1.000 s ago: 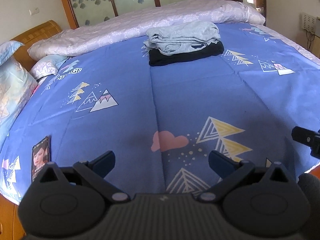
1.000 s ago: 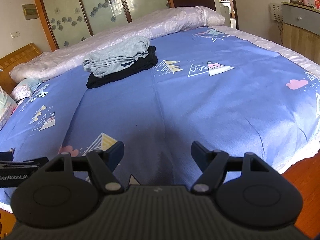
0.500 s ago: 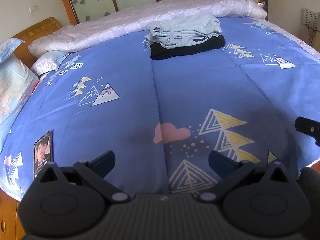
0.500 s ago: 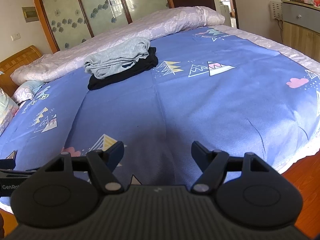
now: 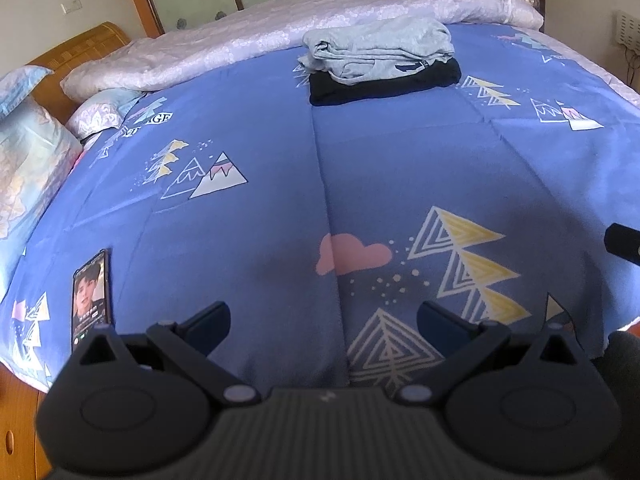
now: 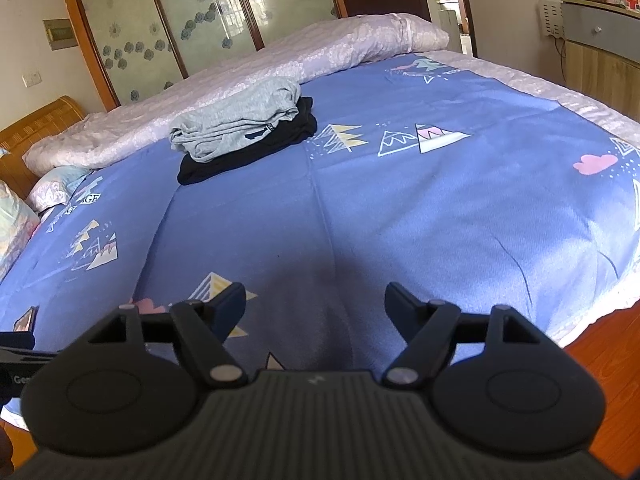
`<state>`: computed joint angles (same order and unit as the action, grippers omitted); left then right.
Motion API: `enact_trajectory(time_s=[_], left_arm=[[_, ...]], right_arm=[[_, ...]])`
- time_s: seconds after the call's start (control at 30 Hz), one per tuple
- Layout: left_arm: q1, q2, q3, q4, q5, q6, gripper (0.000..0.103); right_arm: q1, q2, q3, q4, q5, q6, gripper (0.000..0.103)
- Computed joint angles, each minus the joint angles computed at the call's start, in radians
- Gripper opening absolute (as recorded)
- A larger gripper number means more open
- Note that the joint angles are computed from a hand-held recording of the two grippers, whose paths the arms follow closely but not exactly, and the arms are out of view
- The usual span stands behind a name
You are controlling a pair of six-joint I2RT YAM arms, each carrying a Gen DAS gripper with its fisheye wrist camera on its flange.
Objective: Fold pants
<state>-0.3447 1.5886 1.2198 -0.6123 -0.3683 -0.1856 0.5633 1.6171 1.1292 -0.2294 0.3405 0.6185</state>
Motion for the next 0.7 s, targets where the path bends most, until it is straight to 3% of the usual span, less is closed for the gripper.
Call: enact_trajectory(time_s=[0.7], left_arm=[[0.017,0.004,0.018,-0.023,-0.007,-0.014,0.103]], right_arm=[[-0.004,-0.005,-0.006,0.007,-0.007,0.005,0.081]])
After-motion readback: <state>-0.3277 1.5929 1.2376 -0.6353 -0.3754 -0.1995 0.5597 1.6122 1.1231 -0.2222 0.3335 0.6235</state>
